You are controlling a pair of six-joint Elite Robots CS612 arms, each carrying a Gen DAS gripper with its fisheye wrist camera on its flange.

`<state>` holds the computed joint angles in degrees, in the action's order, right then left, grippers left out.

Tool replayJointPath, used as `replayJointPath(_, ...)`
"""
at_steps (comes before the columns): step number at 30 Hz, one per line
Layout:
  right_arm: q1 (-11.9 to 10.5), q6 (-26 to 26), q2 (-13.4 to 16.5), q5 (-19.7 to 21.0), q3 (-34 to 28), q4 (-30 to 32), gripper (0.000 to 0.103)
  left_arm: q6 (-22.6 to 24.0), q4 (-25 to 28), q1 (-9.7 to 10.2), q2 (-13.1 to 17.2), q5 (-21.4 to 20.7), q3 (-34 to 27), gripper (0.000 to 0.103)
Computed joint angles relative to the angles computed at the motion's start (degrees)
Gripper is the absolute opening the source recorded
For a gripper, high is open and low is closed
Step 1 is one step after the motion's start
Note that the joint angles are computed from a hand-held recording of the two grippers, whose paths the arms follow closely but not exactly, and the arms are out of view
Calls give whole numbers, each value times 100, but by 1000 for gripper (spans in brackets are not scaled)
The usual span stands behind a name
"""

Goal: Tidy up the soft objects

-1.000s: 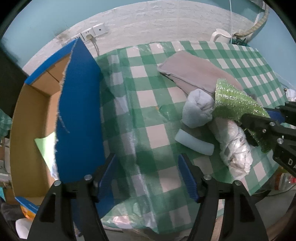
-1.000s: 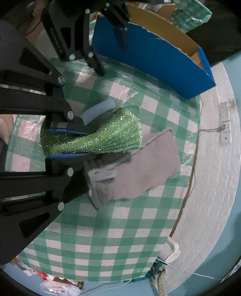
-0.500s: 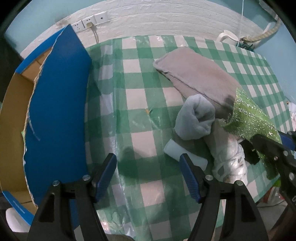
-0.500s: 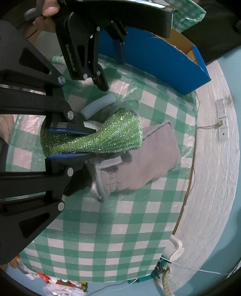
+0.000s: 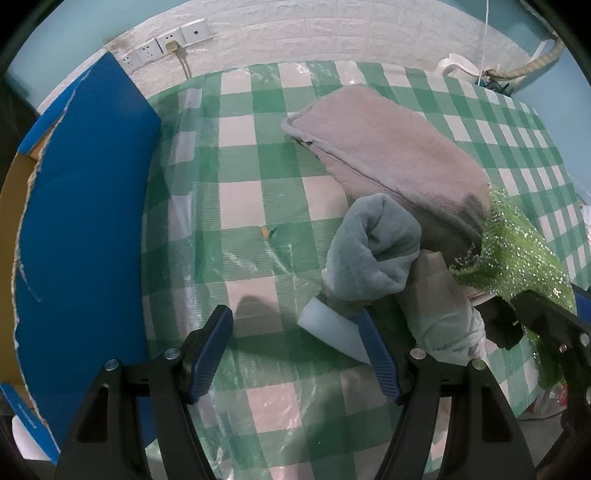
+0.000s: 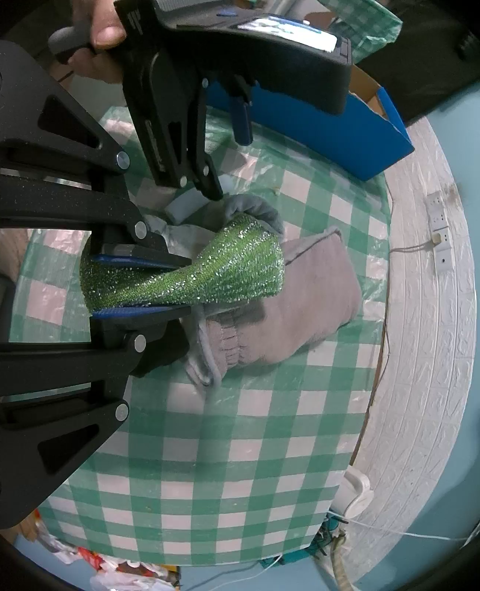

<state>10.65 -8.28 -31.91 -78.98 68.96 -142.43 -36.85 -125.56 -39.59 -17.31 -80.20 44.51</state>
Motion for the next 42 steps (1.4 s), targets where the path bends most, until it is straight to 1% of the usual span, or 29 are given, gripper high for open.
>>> replayJointPath(5,-17,-18,7,44,4,7,16,11,277,3,189,-53,-345,72)
replayJointPath(8,-31,-10,9,63,6,21,16,93,305,-15,234,38,-414,76)
replayJointPath(11,-27,-31,9,80,5,16,16,140,335,-55,261,93,-463,76)
replayJointPath(13,-25,-45,9,75,8,10,16,146,232,-84,232,95,-387,75)
replayJointPath(14,-23,-53,11,72,7,14,16,149,194,-101,215,109,-345,72)
replayJointPath(15,-21,-58,14,69,6,16,16,185,142,-114,202,134,-302,66)
replayJointPath(16,-19,-59,18,65,2,19,16,229,61,-113,156,119,-211,63)
replayJointPath(18,-17,-44,23,65,-5,23,16,294,-37,-115,132,17,-159,51)
replayJointPath(21,-16,-42,25,56,-13,29,16,332,-180,-125,96,-128,-71,40)
replayJointPath(22,-17,-43,24,59,-11,29,16,329,-205,-133,83,-126,-46,40)
replayJointPath(24,-18,-44,24,59,-10,28,16,329,-338,-147,11,-85,106,30)
replayJointPath(25,-17,-42,27,59,-17,40,16,317,-393,-152,-20,-82,166,28)
replayJointPath(26,-15,-42,30,57,-24,48,16,282,-489,-155,-65,-114,256,23)
replayJointPath(27,-13,-41,35,54,-33,55,16,253,-560,-154,-101,-137,319,16)
replayJointPath(29,-11,-47,39,54,-42,62,16,219,-707,-147,-157,-149,443,10)
replayJointPath(30,-11,-47,39,54,-42,62,16,220,-800,-141,-182,-180,495,9)
replayJointPath(33,-1,-51,42,44,-48,63,16,228,-946,-154,-249,-160,609,7)
replayJointPath(41,4,-28,36,32,-39,43,16,242,-1321,-137,-428,-53,934,7)
replayJointPath(42,5,-26,32,30,-35,30,16,266,-1386,-105,-464,-32,1000,6)
